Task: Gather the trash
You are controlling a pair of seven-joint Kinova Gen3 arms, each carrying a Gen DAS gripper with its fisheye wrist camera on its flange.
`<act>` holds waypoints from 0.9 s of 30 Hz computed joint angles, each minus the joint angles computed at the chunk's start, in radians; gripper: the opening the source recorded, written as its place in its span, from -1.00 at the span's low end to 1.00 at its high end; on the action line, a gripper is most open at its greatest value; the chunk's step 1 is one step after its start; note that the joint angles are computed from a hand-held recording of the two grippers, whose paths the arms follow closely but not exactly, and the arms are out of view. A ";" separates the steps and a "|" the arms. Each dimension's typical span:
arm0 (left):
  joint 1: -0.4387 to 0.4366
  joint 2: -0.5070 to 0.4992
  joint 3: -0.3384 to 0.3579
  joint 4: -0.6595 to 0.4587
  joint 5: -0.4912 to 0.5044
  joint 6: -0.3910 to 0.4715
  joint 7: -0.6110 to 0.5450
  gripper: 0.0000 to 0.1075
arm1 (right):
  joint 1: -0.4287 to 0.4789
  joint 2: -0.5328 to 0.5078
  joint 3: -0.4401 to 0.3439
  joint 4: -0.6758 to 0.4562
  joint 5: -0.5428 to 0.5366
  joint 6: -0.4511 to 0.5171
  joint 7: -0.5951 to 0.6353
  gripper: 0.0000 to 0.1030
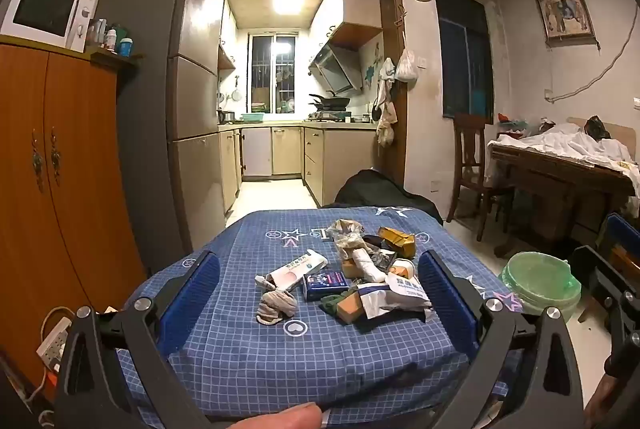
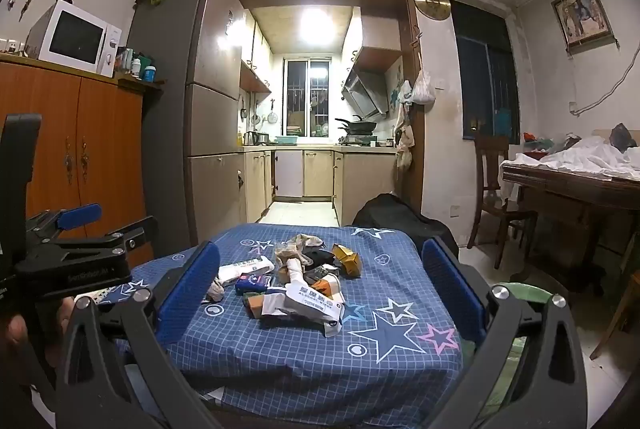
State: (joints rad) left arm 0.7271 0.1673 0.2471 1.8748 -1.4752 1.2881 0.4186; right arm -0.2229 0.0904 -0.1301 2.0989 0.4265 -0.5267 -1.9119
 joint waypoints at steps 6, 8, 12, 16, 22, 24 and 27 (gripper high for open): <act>-0.004 -0.003 0.000 0.005 -0.001 -0.008 -0.003 0.83 | 0.001 0.003 0.000 0.001 0.001 -0.006 -0.004 0.91; -0.008 -0.006 -0.001 0.008 -0.001 -0.015 -0.005 0.83 | 0.001 0.004 0.000 -0.001 0.003 -0.005 -0.004 0.91; -0.003 -0.005 0.003 0.007 -0.003 -0.013 -0.007 0.83 | -0.001 0.003 0.000 0.000 -0.004 -0.008 0.003 0.91; -0.006 -0.007 0.005 -0.004 0.010 -0.016 -0.017 0.83 | 0.003 0.005 0.000 0.009 -0.001 -0.016 0.003 0.91; -0.005 -0.011 0.004 -0.005 0.012 -0.014 -0.023 0.83 | 0.005 0.000 0.000 0.007 0.013 -0.008 -0.012 0.91; -0.007 -0.013 0.004 -0.005 0.014 -0.018 -0.023 0.83 | 0.001 0.014 0.000 -0.001 0.004 -0.010 -0.003 0.91; -0.006 -0.011 0.004 -0.007 0.014 -0.016 -0.026 0.83 | 0.006 0.014 -0.002 -0.001 0.013 -0.010 -0.013 0.91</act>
State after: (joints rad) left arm 0.7209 0.1568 0.2515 1.8679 -1.4609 1.2726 0.3929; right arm -0.2164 0.1045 -0.1317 2.0976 0.4399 -0.5371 -1.9248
